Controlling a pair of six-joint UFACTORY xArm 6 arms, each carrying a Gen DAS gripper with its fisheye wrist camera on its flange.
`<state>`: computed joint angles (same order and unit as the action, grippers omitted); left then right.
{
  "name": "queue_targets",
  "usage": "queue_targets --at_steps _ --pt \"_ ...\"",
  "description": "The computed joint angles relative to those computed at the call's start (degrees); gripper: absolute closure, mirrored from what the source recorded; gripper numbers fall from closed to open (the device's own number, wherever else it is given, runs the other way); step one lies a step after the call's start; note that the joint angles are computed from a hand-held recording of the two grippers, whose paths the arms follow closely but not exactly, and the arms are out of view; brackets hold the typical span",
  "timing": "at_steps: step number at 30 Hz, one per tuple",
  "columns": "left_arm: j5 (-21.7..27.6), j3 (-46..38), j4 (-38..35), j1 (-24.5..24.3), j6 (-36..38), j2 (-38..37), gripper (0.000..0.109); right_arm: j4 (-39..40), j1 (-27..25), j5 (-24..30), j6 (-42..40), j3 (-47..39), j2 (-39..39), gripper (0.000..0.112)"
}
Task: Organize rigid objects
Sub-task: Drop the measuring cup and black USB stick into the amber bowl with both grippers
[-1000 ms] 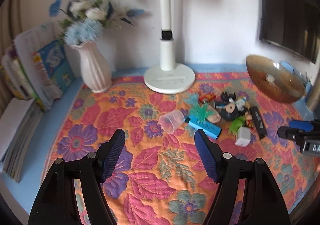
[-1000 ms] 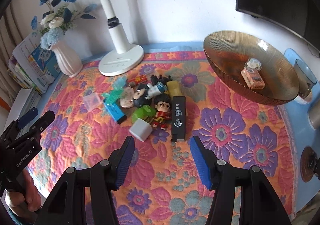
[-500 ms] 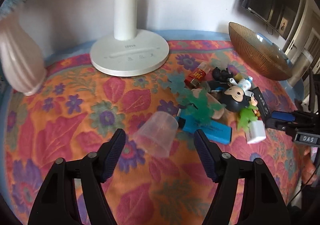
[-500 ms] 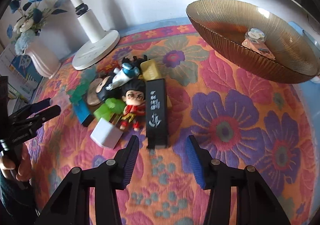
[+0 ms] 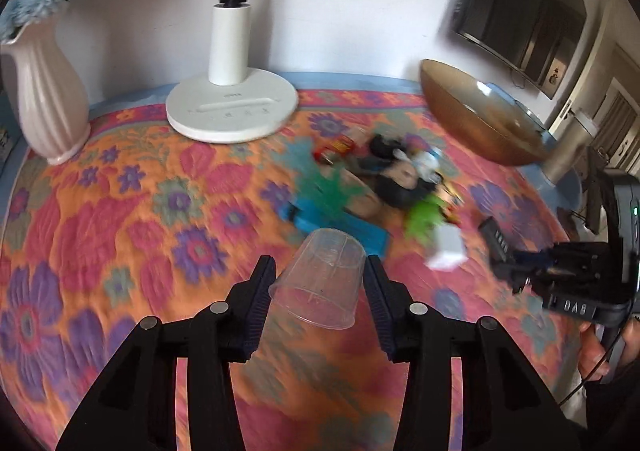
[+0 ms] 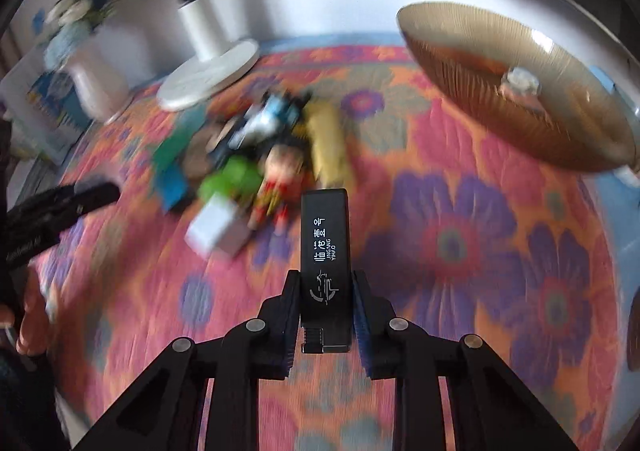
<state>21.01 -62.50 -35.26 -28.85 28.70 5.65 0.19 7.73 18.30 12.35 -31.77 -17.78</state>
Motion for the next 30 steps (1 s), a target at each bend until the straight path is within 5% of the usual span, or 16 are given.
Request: queue_targets --at_steps 9,16,22,30 --pt "-0.8 6.7 2.1 -3.2 -5.6 -5.4 0.066 -19.2 1.1 -0.5 15.0 4.2 -3.5 0.088" --pt "-1.9 -0.1 6.9 -7.4 -8.7 -4.8 0.066 -16.7 -3.5 -1.6 14.2 6.5 -15.0 0.089" --pt "2.0 -22.2 15.3 -11.7 -16.7 7.7 0.066 -16.8 -13.9 4.5 14.3 -1.1 -16.5 0.089" --pt "21.9 -63.4 25.4 -14.2 -28.1 35.1 0.066 -9.9 -21.0 9.8 10.4 -11.6 -4.5 0.089"
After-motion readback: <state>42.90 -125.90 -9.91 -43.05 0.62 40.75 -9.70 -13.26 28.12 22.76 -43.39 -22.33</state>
